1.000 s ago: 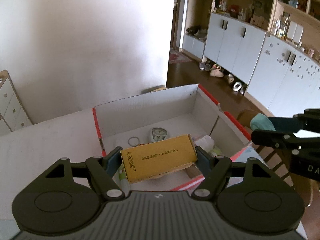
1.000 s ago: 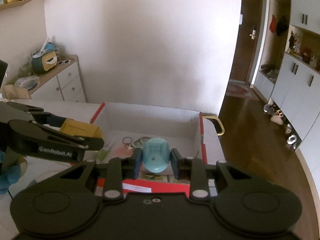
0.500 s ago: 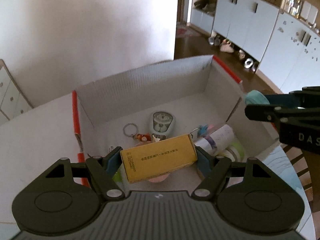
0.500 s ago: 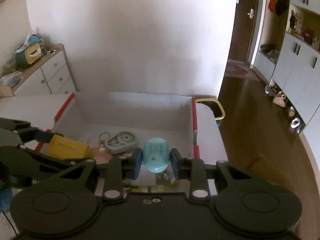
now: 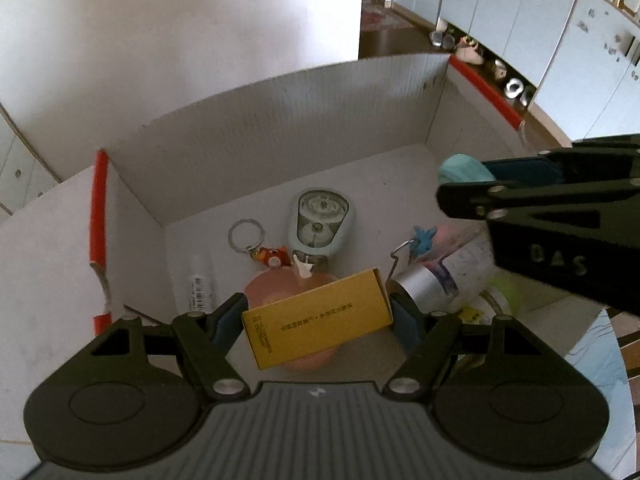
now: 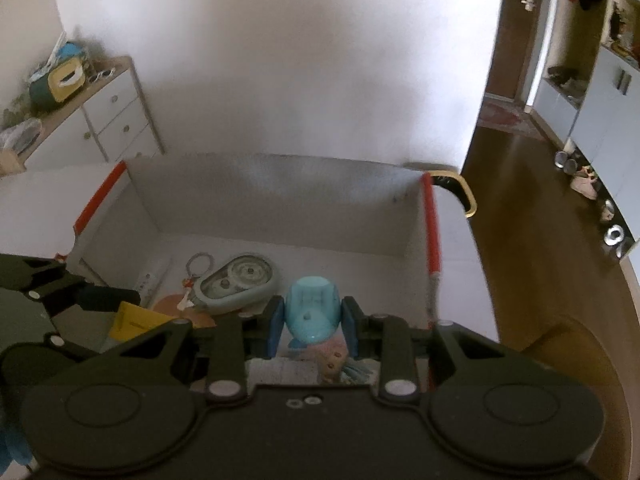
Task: Organize rigid objects
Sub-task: 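Open both tools to drop the yellow box and blue cup into the red box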
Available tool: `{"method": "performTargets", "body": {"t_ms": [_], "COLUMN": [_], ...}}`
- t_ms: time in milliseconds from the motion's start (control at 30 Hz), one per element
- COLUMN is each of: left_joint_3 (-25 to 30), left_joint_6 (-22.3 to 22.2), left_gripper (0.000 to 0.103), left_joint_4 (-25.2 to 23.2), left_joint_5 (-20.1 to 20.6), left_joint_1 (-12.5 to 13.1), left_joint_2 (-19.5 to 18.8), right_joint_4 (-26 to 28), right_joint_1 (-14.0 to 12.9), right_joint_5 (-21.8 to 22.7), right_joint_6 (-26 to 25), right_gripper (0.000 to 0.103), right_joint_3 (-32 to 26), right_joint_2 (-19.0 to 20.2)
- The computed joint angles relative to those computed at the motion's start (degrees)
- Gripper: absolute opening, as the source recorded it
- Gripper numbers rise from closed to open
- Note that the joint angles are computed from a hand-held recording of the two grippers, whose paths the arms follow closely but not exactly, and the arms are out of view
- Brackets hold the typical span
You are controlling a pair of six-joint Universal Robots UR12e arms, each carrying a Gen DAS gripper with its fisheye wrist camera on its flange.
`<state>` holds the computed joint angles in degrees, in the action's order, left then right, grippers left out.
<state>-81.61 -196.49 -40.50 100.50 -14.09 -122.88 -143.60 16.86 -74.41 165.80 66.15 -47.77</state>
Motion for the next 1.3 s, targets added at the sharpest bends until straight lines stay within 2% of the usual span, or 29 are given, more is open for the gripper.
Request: {"method": "performTargets", "body": {"t_ms": [200,500,800,1033,1300], "left_joint_3": [2.6,4.2,3.4,1.2,-1.2], "left_joint_6": [-0.2,0.2,-0.5,-1.0,-1.5], "left_gripper": [0.076,0.076,0.076,0.076,0.076], "left_joint_4": [-4.6,-6.8,-5.7,-2.2,0.9], "left_joint_5": [-0.3,-1.4,-1.9,-1.4,-2.8], "left_joint_1": [0.2,0.5,0.7,0.5,0.4], "left_joint_2": [-1.4,-2.4,-2.1,-0.8,1.3], "right_joint_4": [4.6,8.6,8.3,6.3,3.2], "right_joint_1": [0.6,0.7,0.4,0.4,0.1], "right_joint_5": [-0.7,-1.1,-1.4,-1.8,-1.6], "right_joint_6": [-2.6,-2.1,-0.5,0.4,1.6], "right_gripper": [0.030,0.031,0.041,0.044,0.049], "right_joint_3": [-2.3,-4.0,-3.3,-1.9,0.5], "right_joint_2": [1.1,1.9,1.5,0.3,-1.7]}}
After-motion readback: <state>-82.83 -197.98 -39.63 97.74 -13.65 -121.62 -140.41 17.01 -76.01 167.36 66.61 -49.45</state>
